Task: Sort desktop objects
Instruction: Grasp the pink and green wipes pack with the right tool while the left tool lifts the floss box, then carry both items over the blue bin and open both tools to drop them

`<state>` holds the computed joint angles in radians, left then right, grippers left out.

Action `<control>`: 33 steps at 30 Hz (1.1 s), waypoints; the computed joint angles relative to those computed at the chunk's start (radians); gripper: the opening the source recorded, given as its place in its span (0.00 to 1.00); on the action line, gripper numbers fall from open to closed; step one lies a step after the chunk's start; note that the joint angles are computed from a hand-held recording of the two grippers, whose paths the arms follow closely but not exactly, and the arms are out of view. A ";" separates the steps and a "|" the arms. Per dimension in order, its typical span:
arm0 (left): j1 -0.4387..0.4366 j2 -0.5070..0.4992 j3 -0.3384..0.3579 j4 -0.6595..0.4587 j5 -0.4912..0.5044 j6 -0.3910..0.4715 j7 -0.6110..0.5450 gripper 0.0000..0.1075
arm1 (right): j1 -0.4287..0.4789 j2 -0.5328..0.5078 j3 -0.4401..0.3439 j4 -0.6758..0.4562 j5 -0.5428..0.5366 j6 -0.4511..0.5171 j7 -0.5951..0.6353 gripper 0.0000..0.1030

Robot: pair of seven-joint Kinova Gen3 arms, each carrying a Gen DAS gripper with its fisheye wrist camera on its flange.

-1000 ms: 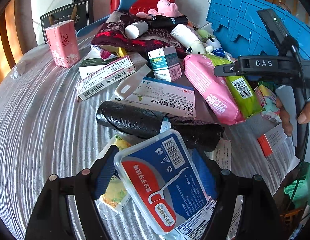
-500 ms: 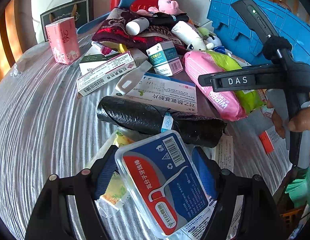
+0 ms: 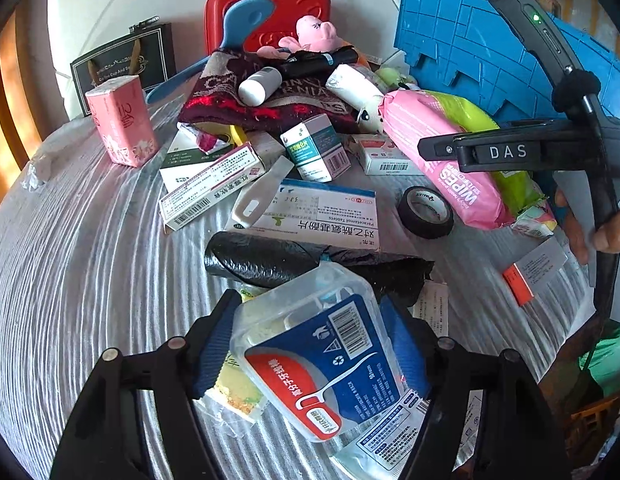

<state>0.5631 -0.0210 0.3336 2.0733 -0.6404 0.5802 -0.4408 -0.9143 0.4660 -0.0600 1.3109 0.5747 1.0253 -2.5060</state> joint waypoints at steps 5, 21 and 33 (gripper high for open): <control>-0.007 -0.014 0.003 -0.022 0.008 0.009 -0.046 0.65 | -0.017 -0.028 0.009 0.004 0.035 0.010 -0.037 0.67; -0.062 -0.048 0.008 -0.103 0.059 0.021 -0.195 0.65 | -0.044 -0.078 -0.011 -0.033 0.136 0.052 -0.086 0.67; -0.050 -0.014 0.024 -0.408 0.111 0.029 -0.520 0.65 | -0.121 -0.208 -0.034 -0.080 0.368 0.227 -0.208 0.67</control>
